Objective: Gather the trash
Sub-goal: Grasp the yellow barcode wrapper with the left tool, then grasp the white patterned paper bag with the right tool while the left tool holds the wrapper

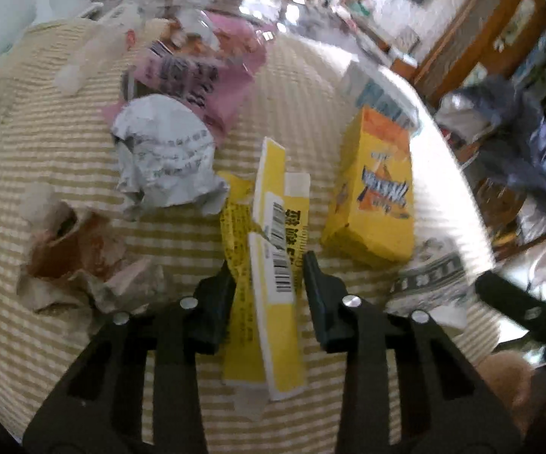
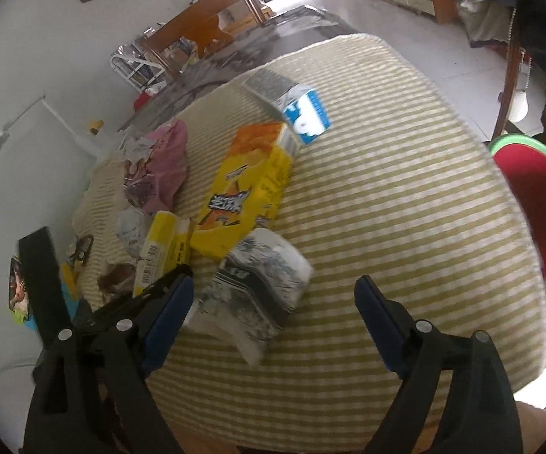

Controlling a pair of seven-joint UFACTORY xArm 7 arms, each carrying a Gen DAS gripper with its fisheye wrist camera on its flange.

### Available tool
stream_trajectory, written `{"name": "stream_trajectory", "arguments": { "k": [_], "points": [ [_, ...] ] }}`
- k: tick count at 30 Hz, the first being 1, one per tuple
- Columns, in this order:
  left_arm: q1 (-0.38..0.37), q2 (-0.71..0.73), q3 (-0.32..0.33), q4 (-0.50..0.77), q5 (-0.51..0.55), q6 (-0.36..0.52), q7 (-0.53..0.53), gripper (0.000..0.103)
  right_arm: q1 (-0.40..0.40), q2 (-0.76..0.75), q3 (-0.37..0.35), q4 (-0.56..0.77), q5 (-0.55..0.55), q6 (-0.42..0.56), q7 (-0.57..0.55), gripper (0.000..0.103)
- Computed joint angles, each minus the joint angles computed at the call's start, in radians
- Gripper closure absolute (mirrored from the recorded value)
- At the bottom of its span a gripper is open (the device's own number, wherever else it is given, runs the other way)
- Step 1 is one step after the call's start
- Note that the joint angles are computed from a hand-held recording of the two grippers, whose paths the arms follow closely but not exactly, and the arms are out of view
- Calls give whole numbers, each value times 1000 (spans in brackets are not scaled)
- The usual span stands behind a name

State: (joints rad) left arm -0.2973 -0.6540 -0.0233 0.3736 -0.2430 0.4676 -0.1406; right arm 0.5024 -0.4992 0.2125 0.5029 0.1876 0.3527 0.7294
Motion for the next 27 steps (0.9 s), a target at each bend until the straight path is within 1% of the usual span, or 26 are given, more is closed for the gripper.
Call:
{"name": "stream_trajectory", "arguments": {
  "k": [1,3,4,6,9,14,21,27],
  "points": [
    [20,-23,-22,-7,19,-5,-18,70,-6,15,10,5,-11,2,3,18],
    [71,-81,-84,-23,83,-25,-64,70,-2,33,9,2,-5,-19,8,12],
    [86,-105,-104,-28,110,-37,-83,70,-3,39,8,-3,1,-36,19,10],
    [110,-141,-137,-36,160,-58,-117,70,16,56,-12,-6,23,-65,8,9],
    [133,-152,-165,-31,225,-80,-150,70,21,85,-14,-1,22,-103,-7,8],
    [134,-173,-167,-36,283,-82,-173,70,77,114,-60,1,80,-148,-68,8],
    [130,-222,-155,-47,317,-78,-178,70,102,152,-61,20,111,-182,-110,8],
    [136,-224,-160,-46,327,-82,-186,70,94,162,-45,31,101,-183,-126,8]
  ]
}}
